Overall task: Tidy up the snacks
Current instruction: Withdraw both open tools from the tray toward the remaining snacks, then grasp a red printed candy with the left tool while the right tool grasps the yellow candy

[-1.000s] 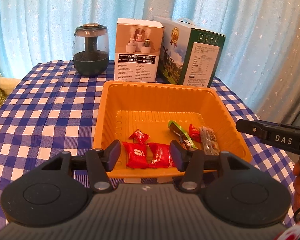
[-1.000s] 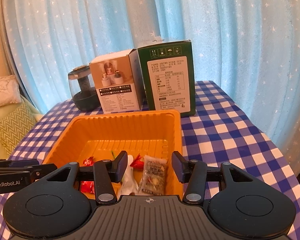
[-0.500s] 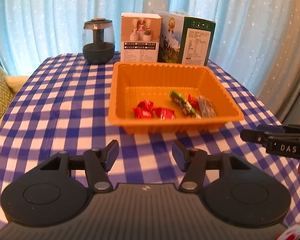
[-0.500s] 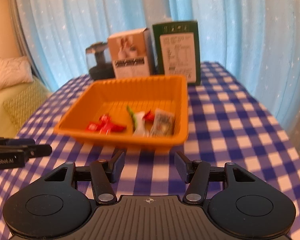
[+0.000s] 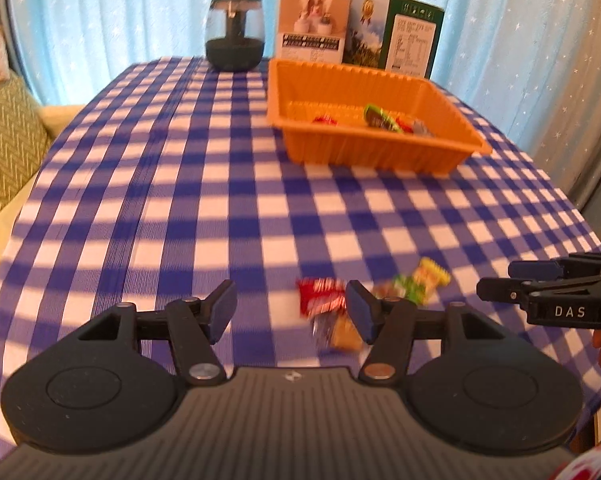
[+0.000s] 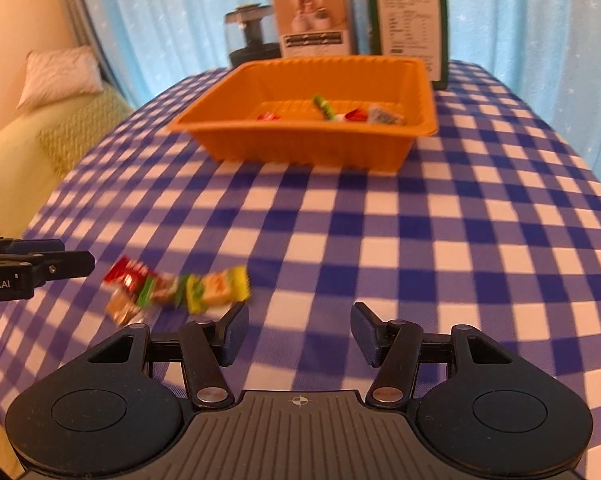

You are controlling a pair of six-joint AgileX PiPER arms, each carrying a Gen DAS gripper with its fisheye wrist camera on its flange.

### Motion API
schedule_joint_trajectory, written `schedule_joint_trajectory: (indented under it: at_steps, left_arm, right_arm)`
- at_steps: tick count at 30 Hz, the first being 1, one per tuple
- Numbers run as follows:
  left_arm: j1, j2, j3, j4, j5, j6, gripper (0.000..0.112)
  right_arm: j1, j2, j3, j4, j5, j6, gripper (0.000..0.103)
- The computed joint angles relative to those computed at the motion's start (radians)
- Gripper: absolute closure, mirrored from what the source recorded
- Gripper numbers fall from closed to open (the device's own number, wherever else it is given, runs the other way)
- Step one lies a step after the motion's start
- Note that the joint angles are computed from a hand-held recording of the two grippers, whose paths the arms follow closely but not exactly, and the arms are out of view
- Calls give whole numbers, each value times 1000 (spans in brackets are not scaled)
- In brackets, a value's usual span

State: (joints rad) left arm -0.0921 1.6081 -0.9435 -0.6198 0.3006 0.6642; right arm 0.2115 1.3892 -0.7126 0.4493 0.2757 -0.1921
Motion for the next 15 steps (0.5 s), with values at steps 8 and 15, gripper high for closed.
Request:
schedule_joint_trajectory:
  at_steps: [8, 15]
  left_arm:
    - [30, -25, 44, -54, -1, 51, 55]
    - [20, 5, 19, -72, 0, 45, 54]
  right_arm:
    - [85, 31, 4, 22, -51, -52, 46]
    - [149, 91, -11, -106, -109, 42, 46]
